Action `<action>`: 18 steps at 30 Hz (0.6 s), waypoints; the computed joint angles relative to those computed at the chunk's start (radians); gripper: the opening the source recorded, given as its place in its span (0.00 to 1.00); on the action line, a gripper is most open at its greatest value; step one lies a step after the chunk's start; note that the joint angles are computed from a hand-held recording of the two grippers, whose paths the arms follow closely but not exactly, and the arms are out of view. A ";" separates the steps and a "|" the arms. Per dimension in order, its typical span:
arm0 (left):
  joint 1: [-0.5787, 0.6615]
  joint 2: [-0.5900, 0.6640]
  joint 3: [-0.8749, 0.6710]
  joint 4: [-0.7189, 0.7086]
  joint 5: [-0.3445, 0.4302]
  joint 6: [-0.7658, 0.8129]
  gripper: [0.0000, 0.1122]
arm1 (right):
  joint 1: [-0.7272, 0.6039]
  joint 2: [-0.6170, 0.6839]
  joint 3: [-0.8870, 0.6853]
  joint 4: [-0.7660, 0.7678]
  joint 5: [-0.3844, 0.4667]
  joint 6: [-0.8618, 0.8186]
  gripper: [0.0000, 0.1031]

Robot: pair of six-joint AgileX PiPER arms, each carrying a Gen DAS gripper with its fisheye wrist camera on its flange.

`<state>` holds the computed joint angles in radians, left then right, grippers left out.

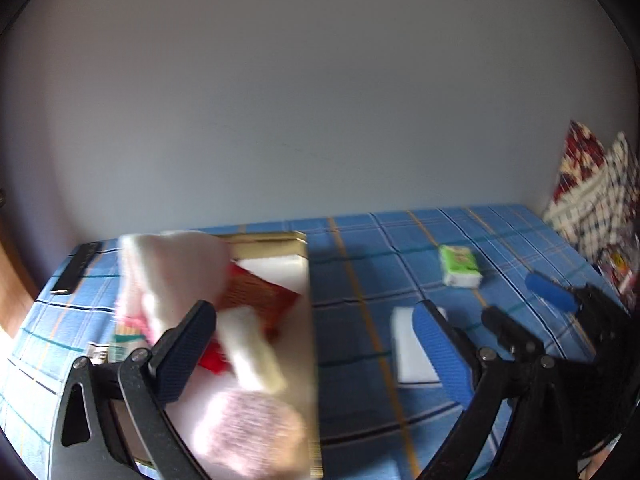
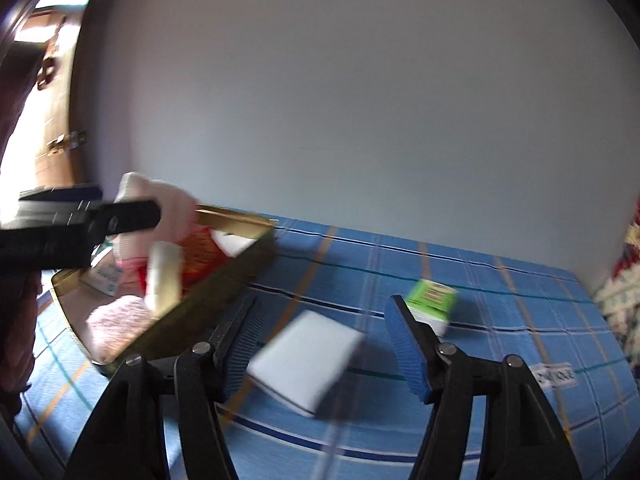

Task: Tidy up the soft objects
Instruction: 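Move the left tool to the white sponge and grasp it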

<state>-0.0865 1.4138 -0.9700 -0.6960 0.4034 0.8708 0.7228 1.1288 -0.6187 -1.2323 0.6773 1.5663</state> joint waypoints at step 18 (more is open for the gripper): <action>-0.300 0.270 -0.112 0.617 0.031 -0.613 0.89 | -0.384 -0.209 0.184 0.139 -0.240 -0.153 0.65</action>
